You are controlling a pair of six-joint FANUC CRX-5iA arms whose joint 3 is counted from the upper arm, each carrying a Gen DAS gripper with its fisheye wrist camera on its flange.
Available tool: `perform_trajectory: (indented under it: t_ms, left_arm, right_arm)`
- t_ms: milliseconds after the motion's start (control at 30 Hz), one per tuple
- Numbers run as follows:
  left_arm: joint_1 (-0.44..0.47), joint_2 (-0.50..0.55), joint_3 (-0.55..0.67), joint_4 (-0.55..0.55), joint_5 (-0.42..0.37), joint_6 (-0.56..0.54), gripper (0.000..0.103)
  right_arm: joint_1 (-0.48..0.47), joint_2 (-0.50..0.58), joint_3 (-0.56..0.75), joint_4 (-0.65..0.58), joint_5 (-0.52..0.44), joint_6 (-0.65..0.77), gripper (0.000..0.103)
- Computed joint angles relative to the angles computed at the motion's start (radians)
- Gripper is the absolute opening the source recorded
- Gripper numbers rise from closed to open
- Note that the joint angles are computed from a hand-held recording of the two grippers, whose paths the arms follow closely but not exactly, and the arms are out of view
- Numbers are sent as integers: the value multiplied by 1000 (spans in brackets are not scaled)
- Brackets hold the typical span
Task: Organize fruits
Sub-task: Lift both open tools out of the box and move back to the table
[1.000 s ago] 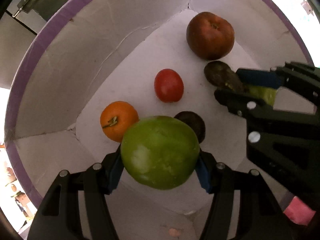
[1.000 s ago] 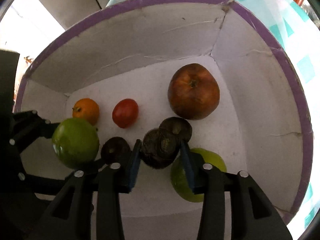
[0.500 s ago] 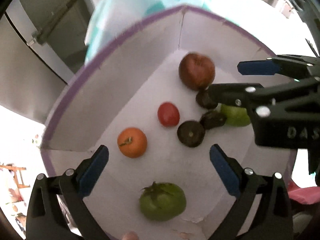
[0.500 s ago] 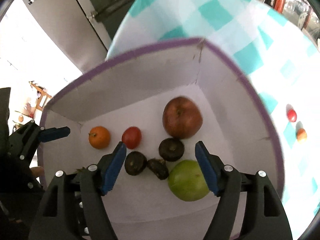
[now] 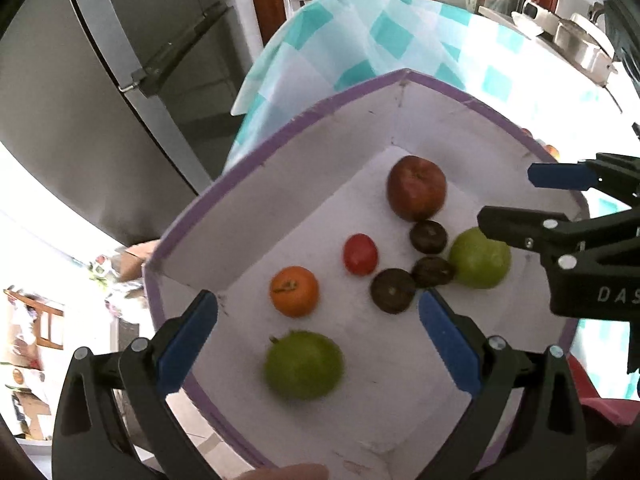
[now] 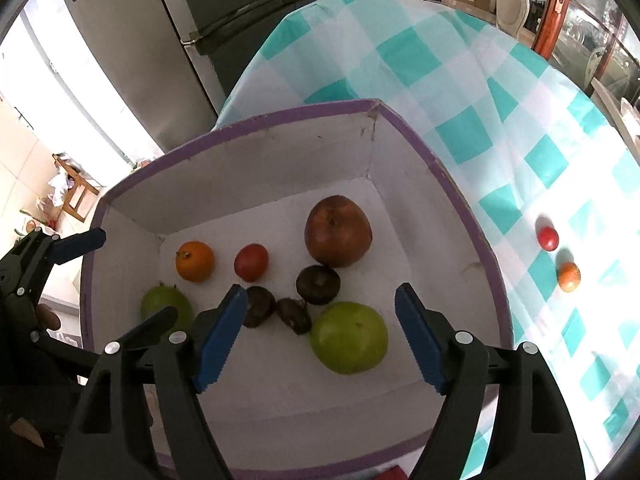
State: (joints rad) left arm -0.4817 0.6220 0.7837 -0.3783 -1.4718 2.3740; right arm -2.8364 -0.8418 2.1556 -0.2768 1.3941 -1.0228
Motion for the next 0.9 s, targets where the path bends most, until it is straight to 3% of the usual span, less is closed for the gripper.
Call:
perform_trajectory:
  t_ms: [367,900]
  left_arm:
    - [0,-35,-75,55,75,16,101]
    - [8,-67,-127,76,94,17,101]
  right_arm:
    - [1,78,124,9,-48,20,77]
    - [10,116,182,6,-82,20,80]
